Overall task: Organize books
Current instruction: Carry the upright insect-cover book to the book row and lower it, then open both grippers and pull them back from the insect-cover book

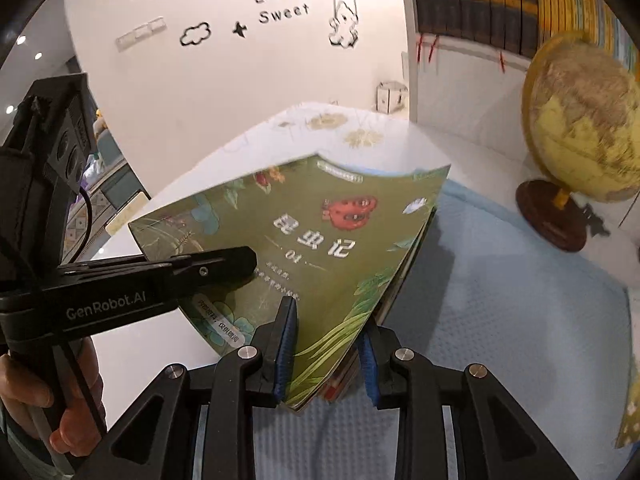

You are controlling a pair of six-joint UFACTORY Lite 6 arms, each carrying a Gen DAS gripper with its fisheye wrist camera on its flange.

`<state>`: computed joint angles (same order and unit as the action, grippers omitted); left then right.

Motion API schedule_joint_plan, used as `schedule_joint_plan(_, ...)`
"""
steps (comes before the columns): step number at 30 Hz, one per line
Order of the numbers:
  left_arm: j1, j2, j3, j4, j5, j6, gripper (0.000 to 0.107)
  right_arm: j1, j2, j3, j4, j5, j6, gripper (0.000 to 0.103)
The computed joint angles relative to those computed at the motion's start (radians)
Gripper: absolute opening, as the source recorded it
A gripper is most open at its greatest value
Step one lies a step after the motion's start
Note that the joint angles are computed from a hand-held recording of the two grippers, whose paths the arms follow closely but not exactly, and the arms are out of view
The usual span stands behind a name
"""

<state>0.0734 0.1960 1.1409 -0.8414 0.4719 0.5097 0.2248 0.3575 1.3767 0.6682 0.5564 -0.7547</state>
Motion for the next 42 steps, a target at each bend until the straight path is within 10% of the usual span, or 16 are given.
schedule_joint_plan(17,0.081,0.051,0.016,0.315,0.012,-0.238,0.03,0.035,0.064,0.009,-0.12,-0.092,0.15,0.033)
schedule_joint_plan(24,0.06,-0.043,-0.044,0.449,-0.025,-0.393,0.03,0.009,0.0,-0.05,-0.13,-0.067,0.147,0.056)
schedule_joint_plan(32,-0.214,-0.128,-0.05,0.62,-0.024,-0.669,0.03,-0.368,-0.264,-0.309,-0.007,0.061,-0.06,0.057)
schedule_joint_plan(42,-0.698,0.229,0.425,0.814,0.097,-1.009,0.03,-0.978,-0.09,-0.092,-0.012,0.339,-0.277,0.057)
